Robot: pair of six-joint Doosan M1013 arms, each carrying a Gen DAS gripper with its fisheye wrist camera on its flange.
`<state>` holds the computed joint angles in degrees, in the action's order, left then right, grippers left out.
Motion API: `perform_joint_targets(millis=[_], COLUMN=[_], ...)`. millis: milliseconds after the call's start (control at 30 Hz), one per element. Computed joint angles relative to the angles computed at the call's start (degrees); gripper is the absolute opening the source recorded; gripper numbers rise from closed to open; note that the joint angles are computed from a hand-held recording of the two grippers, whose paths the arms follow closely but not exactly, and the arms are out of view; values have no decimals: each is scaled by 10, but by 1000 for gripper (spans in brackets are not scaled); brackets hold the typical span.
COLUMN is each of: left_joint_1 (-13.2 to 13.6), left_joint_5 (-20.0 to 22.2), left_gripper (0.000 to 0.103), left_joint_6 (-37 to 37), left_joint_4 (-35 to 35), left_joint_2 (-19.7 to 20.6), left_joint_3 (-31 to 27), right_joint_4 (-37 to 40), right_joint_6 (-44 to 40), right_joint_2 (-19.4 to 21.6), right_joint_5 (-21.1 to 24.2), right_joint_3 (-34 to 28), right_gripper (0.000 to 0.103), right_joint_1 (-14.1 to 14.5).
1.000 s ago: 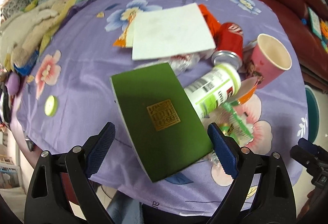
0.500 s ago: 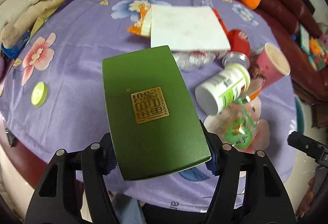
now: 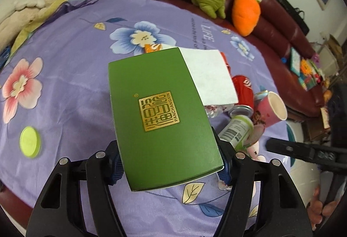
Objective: Collect trash
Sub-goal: 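Grasp the green box with the left tool while the right tool grasps the supplement jar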
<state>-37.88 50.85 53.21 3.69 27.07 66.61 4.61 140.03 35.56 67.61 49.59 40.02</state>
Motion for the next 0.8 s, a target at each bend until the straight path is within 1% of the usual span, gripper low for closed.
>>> perform_joint_targets(millis=[67, 133, 200, 267, 367, 433, 500, 667, 700, 767, 800], left_joint_1=[5, 9, 14, 18, 23, 25, 29, 36, 36, 36, 36], left_joint_5=[-7, -13, -16, -20, -26, -30, -34, -35, -34, -32, -31], left_gripper=[68, 68, 68, 68, 68, 68, 68, 69, 69, 69, 69], left_joint_6=[25, 44, 60, 78, 96, 100, 99, 91, 91, 89, 88], left_joint_4=[-21, -37, -49, -59, -73, -78, -83, -92, -92, -90, -88], left_joint_2=[2, 4, 6, 8, 9, 9, 8, 7, 7, 7, 7], left_joint_3=[0, 0, 0, -2, -1, 0, 4, 12, 12, 14, 14], right_joint_4=[7, 16, 20, 27, 25, 27, 29, 41, 46, 52, 53], right_joint_6=[5, 16, 34, 50, 67, 74, 73, 67, 65, 57, 50], right_joint_2=[22, 36, 45, 50, 61, 69, 76, 87, 87, 89, 87], right_joint_5=[25, 45, 59, 65, 78, 84, 91, 76, 68, 57, 51], right_joint_3=[-30, -47, -56, -56, -68, -77, -85, -94, -90, -88, -85], right_gripper=[48, 48, 48, 50, 56, 63, 65, 66, 66, 63, 59], right_joint_1=[-1, -3, -5, -9, -13, -15, -17, -19, -20, -20, -19])
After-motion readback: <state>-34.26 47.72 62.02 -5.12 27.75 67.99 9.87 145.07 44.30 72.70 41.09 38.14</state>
